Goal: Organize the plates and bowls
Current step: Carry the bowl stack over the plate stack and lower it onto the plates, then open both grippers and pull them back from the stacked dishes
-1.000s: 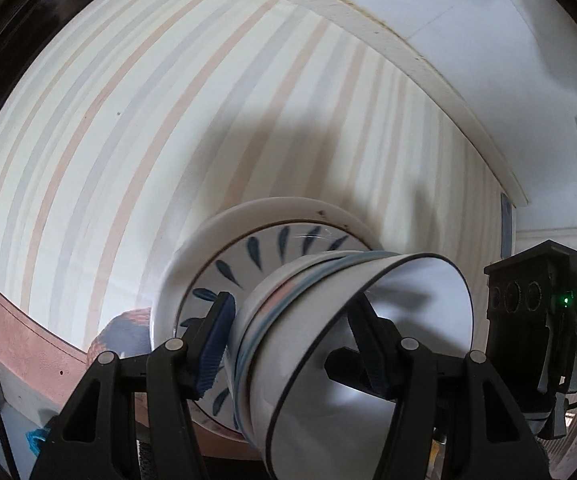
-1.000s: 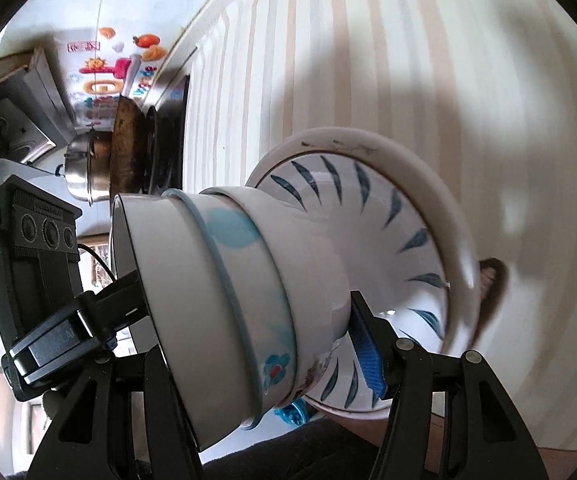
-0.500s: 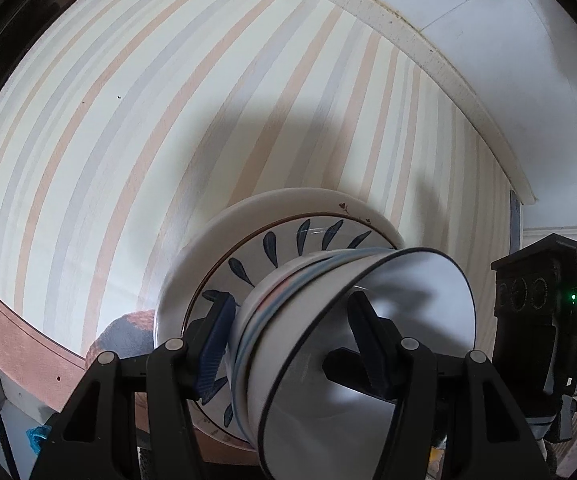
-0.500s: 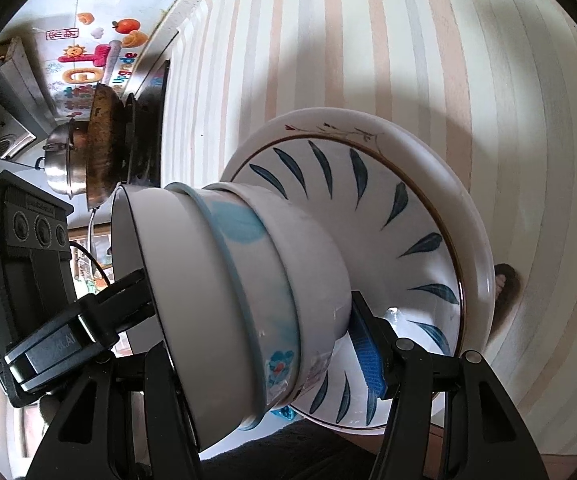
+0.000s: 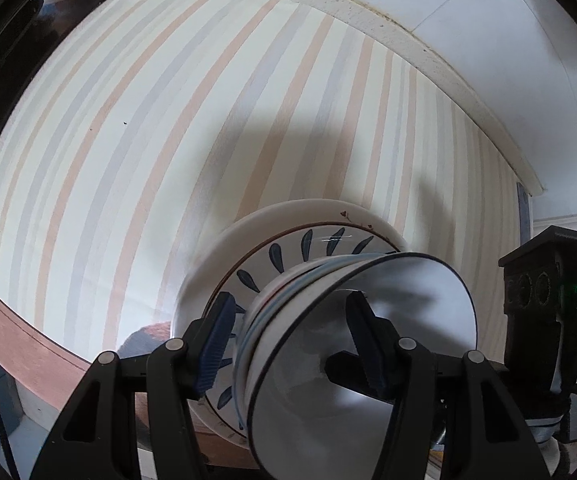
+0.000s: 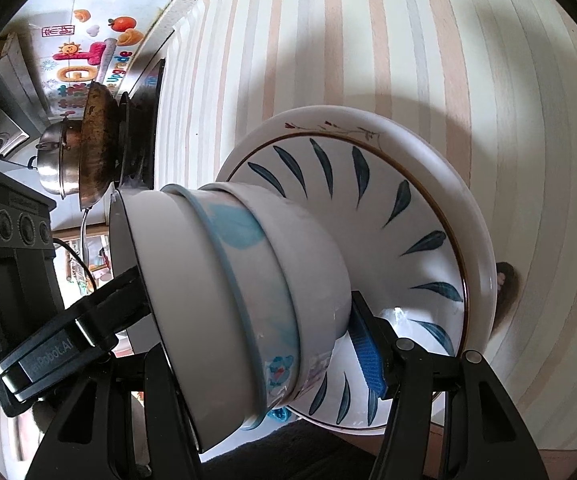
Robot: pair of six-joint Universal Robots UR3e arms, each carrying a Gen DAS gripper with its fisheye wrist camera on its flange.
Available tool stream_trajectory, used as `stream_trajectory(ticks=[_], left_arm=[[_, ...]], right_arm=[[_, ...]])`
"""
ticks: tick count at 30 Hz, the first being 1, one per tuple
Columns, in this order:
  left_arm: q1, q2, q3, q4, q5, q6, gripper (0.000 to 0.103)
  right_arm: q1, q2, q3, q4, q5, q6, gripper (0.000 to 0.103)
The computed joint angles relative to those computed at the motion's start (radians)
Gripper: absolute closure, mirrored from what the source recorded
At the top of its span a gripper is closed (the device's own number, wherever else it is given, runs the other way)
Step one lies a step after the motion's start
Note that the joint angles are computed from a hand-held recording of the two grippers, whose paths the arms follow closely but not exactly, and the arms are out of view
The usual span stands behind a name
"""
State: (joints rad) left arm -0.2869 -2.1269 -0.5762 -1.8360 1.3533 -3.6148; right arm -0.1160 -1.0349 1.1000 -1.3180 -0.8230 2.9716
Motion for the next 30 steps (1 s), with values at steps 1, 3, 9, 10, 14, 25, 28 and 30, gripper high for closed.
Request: stream_trajectory(ticks=[1,3,9,10,14,25,28,30], left_arm=[[0.001,0.002,0.000,-0.003,0.001,0.003,0.049],[0.000,0.005,0.000,-0.007,0.011,0.000,0.049],[-0.012,0.029,0.016,-0.028,0.051,0.001,0.049],[-0.018,0.024,0.044,-0.048,0.067,0.001,0.049],[-0.040,0.043,0.113,-0.097,0.118,0.027,0.048],[-0.064,0.329,0.001,-0.067,0.260,0.177,0.010],[-0.065,0.397,-0.001,-0.082,0.282,0.219,0.010],[-0.052,0.458,-0.006,-0.102,0.282,0.262,0.010]], right_arm=[[0.001,-0.004,0.003,-0.005,-0.006,0.006,0.042],[0.003,-0.009,0.004,-0.009,-0.016,0.014,0.041],[0.002,-0.039,-0.011,-0.017,-0.057,0.010,0.040],[0.003,-0.049,-0.010,-0.018,-0.065,0.011,0.039],[-0.003,-0.126,0.021,-0.042,-0.104,0.035,0.032],[0.089,-0.509,0.063,-0.155,-0.375,0.268,0.009],[0.173,-0.582,0.033,-0.167,-0.479,0.392,0.007],[0.221,-0.623,0.006,-0.163,-0.536,0.459,0.006]])
